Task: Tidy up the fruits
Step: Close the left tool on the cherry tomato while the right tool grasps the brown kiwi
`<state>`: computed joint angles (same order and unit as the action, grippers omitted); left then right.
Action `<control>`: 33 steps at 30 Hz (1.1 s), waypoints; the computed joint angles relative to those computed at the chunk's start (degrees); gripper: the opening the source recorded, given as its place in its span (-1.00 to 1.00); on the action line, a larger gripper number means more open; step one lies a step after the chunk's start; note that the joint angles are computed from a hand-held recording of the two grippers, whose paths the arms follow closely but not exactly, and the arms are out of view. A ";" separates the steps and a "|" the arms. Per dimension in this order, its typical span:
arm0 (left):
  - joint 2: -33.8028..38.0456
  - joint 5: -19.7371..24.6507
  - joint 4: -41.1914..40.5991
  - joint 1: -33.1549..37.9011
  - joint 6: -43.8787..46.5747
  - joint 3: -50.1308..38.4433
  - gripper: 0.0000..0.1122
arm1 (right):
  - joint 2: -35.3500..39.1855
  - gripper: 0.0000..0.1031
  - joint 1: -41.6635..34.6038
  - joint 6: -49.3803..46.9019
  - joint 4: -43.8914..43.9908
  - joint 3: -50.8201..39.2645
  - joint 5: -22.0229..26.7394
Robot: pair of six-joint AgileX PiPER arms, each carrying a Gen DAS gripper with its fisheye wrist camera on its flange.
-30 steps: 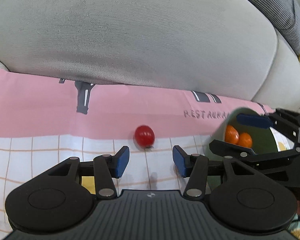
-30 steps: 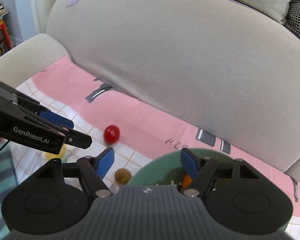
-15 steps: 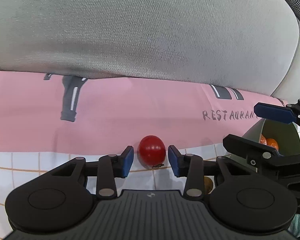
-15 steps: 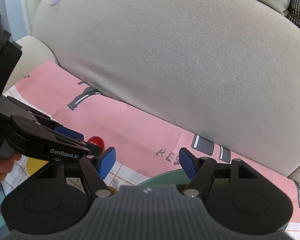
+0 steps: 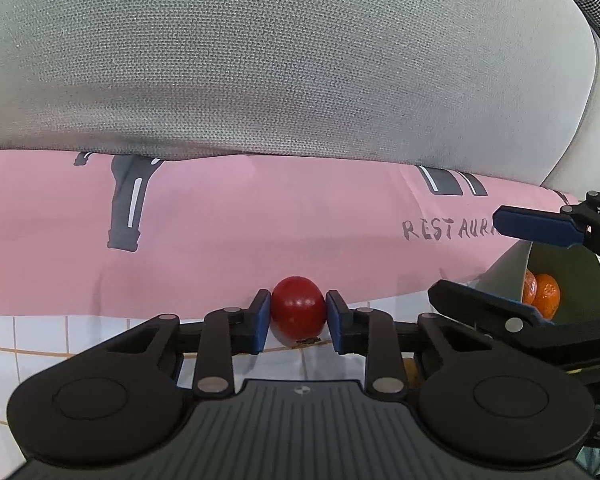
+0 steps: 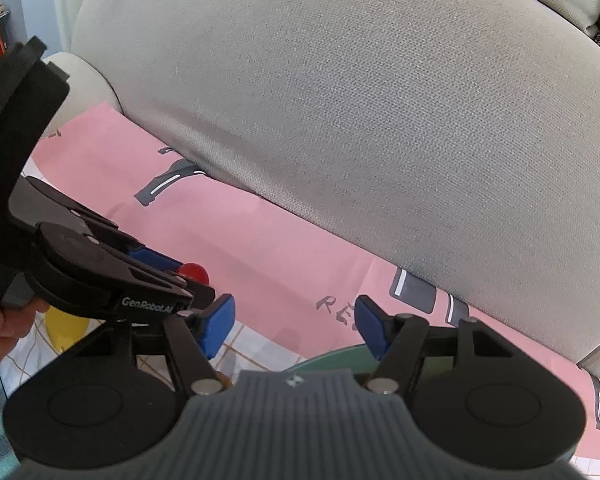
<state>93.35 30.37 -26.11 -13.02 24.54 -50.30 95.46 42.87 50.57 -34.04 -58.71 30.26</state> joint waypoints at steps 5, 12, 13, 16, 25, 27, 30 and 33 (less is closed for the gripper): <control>-1.25 0.21 0.48 0.11 -0.65 -0.06 -0.42 | 0.07 0.24 0.60 -0.39 0.08 -0.81 0.73; -6.15 2.13 0.63 3.08 -1.07 1.54 -0.42 | 0.48 0.21 2.32 -4.83 2.36 -2.71 1.62; -6.82 2.79 -0.47 4.19 -0.27 1.89 -0.42 | 0.60 0.20 2.51 -6.37 3.35 -3.11 1.82; -8.89 5.62 -5.63 8.21 3.94 3.06 -0.42 | 2.03 0.12 2.62 -14.18 8.87 -5.51 3.41; -14.03 11.12 -13.89 14.68 11.72 5.60 -0.42 | 7.56 -0.06 3.20 -32.29 20.69 -12.74 12.48; -14.58 11.45 -14.65 15.18 12.47 5.94 -0.42 | 8.35 -0.07 3.30 -34.02 21.38 -13.63 13.53; -15.45 12.37 -15.63 16.45 13.52 6.40 -0.42 | 9.93 -0.09 2.58 -37.89 23.18 -15.81 15.77; -16.37 13.58 -16.92 18.41 15.05 6.97 -0.42 | 12.96 -0.12 2.27 -42.40 24.52 -19.27 18.89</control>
<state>76.98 43.95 -43.03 5.38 39.59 -43.33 108.41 45.14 8.17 -9.51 -77.98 49.15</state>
